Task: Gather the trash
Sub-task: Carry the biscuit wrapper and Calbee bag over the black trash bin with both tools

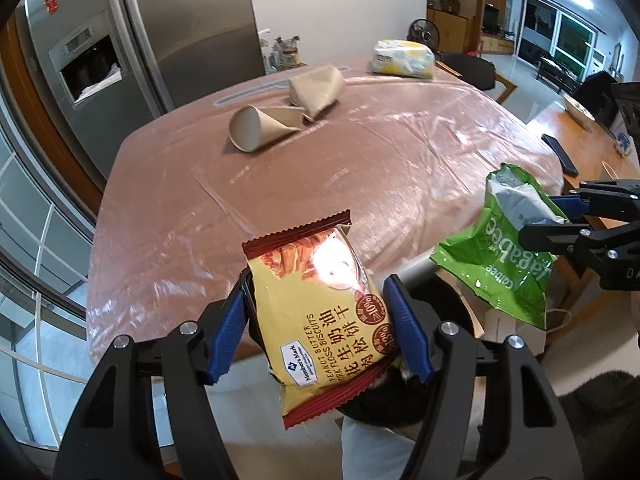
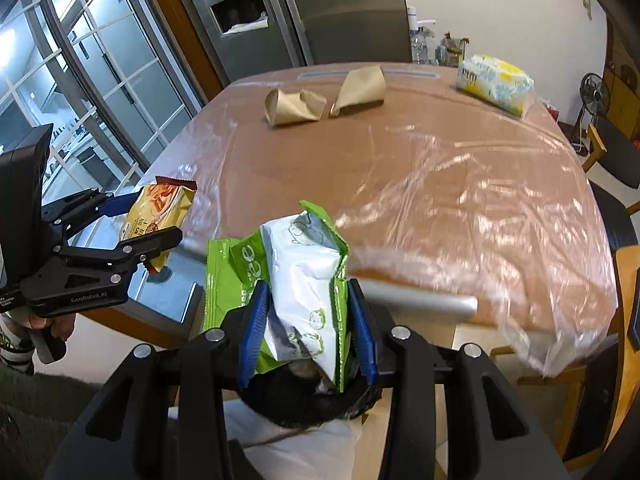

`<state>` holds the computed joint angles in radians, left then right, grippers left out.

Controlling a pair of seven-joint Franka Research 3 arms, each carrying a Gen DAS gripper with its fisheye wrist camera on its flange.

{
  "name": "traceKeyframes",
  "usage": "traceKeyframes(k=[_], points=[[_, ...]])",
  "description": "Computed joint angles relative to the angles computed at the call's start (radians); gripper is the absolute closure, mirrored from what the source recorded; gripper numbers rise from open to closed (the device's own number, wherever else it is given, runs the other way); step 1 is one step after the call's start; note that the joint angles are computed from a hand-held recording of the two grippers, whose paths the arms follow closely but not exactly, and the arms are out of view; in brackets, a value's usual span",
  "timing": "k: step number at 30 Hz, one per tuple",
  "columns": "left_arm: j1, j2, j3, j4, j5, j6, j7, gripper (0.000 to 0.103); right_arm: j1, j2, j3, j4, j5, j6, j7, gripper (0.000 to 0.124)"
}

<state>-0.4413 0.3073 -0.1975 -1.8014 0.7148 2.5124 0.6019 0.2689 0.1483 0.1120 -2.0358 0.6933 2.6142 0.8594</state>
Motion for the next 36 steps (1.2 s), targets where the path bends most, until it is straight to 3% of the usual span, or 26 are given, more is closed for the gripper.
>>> traceKeyframes(k=[13, 36], points=[[-0.004, -0.009, -0.036, -0.074, -0.084, 0.052, 0.092, 0.036, 0.016, -0.053, -0.010, -0.112, -0.042, -0.015, 0.007, 0.085], [-0.015, 0.082, -0.033, -0.086, -0.186, 0.056, 0.194, 0.036, 0.037, 0.072, -0.003, -0.088, -0.241, 0.028, 0.118, 0.085]])
